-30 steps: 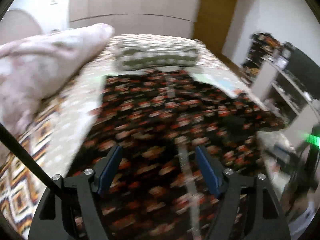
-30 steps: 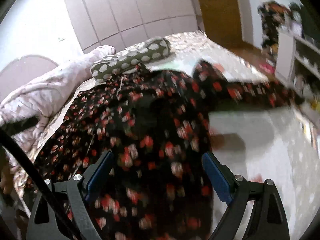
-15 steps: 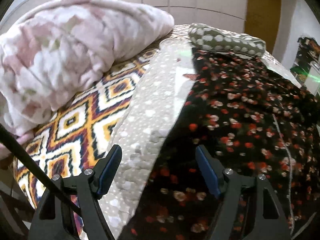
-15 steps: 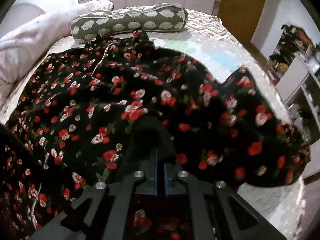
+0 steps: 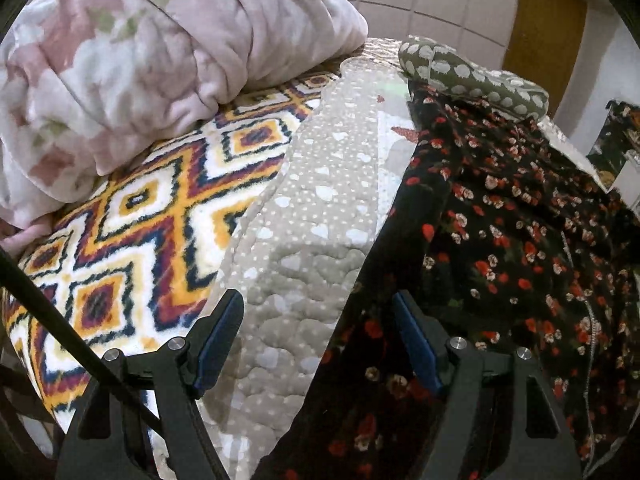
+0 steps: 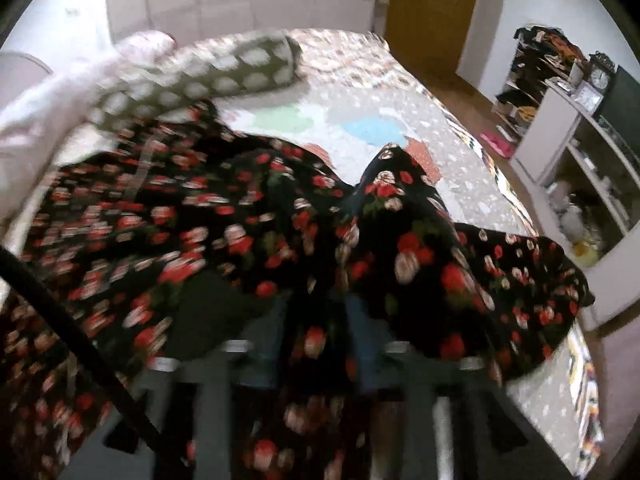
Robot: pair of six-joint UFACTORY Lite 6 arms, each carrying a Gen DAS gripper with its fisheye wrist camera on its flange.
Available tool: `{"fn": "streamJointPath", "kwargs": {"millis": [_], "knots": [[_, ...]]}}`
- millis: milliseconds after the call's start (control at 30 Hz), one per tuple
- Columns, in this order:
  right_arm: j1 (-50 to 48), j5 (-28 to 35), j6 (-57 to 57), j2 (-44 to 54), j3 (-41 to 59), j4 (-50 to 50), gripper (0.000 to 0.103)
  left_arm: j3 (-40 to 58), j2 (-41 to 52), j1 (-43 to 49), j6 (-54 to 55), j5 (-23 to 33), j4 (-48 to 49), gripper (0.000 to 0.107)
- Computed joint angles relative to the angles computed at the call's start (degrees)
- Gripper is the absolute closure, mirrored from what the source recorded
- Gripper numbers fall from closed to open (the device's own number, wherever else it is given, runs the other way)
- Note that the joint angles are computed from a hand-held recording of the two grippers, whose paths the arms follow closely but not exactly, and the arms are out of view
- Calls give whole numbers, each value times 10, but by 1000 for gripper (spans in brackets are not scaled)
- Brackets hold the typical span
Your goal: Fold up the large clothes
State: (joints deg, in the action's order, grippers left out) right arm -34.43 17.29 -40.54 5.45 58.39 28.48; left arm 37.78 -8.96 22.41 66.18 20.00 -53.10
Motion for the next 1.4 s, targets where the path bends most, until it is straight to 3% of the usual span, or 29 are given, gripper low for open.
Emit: {"fn": "streamJointPath", "kwargs": {"millis": [100,167,300,433,467,500,567,633,700,733,767,967,1100,1167,1267,1300,1367,1400], "knots": [[-101,103,-180,-114,-83,126,43,10,8,27,41,41,-27,23],[-186,169,-300,-141,-121,190,39,22,30,39,54,65,-26,23],[-379,310,-421,-138,-182,176,38,37,78,61,49,132,-2,23],[-489,365,-503,-89,-223,152,38,11,45,66,69,171,13,24],[-515,376,-530,-95,-241,149,38,3,33,62,61,171,24,32],[-545,389,-563,-104,-262,150,38,-6,19,54,45,170,42,51],[-592,422,-606,-122,-296,149,35,-18,-3,41,10,156,73,64],[-627,454,-629,-135,-326,137,35,-9,-5,48,-15,180,93,91],[-628,452,-650,-174,-366,138,44,4,-13,59,-61,209,113,97],[-619,450,-646,-182,-371,135,73,2,-29,61,-76,217,121,97],[-604,448,-629,-179,-366,126,90,-2,-50,64,-87,225,130,98],[-660,539,-617,-108,-259,62,92,-57,-218,126,-86,324,158,98],[-732,547,-667,-98,-250,26,92,-106,-267,139,-87,320,167,95],[-727,523,-676,-96,-259,30,90,-113,-267,145,-82,315,164,92],[-729,526,-666,-69,-219,62,85,-103,-270,180,-63,324,157,76],[-726,523,-658,-66,-200,90,74,-98,-269,195,-53,325,151,66],[-707,503,-639,-46,-156,166,41,-80,-260,234,-36,324,132,57],[-693,484,-628,-32,-135,202,39,-73,-252,249,-29,327,124,56]]}}
